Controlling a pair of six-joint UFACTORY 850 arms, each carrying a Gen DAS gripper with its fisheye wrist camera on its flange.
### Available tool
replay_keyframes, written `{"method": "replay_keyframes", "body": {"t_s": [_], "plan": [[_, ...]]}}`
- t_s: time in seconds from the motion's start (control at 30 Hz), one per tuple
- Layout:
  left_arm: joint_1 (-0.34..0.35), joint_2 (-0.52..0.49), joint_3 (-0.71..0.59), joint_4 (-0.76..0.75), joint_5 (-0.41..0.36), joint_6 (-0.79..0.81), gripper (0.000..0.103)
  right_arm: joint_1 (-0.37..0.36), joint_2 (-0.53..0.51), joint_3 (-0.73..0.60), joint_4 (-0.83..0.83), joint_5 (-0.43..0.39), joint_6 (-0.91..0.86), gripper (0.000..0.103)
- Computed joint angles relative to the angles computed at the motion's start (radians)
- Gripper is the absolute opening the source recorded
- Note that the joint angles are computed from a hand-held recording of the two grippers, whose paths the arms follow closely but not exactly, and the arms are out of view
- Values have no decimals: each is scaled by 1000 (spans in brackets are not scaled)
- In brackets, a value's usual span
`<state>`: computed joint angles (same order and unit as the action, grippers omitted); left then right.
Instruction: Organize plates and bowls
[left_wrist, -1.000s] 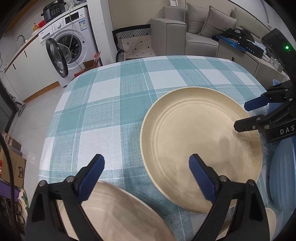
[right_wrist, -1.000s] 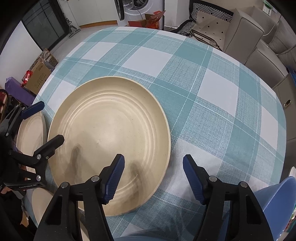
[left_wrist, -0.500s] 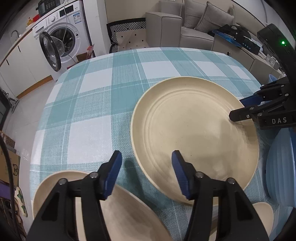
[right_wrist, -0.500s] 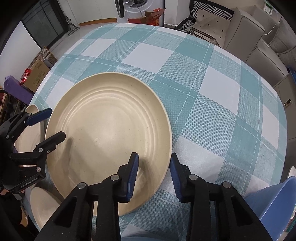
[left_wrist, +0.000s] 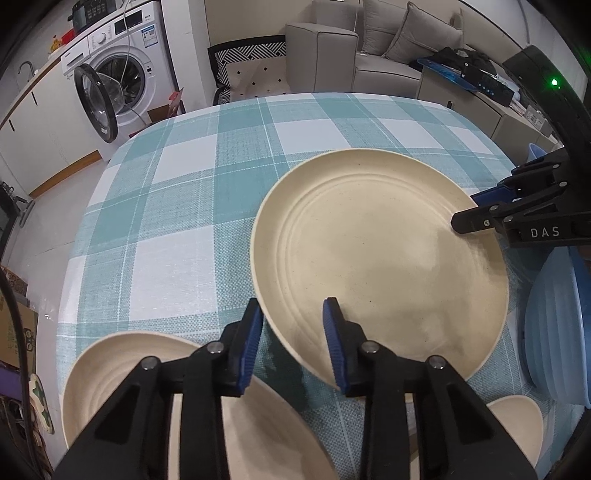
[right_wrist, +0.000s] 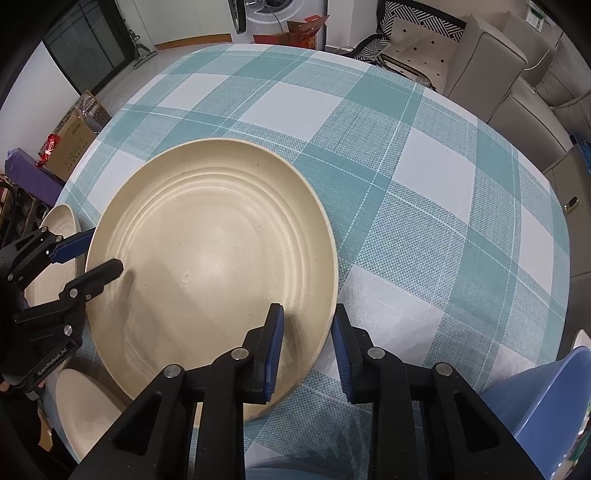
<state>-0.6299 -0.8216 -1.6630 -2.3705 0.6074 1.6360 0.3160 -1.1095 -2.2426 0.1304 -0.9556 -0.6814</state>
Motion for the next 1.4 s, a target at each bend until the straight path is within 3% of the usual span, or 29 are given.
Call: {"method": "replay_keyframes", "body": {"t_s": [0.2, 0.6, 1.4], "plan": [[3, 7, 9, -4, -5, -4, 26, 0, 10, 18, -13, 19, 8, 17], [-3, 24, 22, 22, -1, -34, 26, -8, -6, -16, 19, -22, 29, 16], [-24, 100, 93, 127, 19, -155, 26, -10, 96, 92, 63, 9, -15, 15]]}}
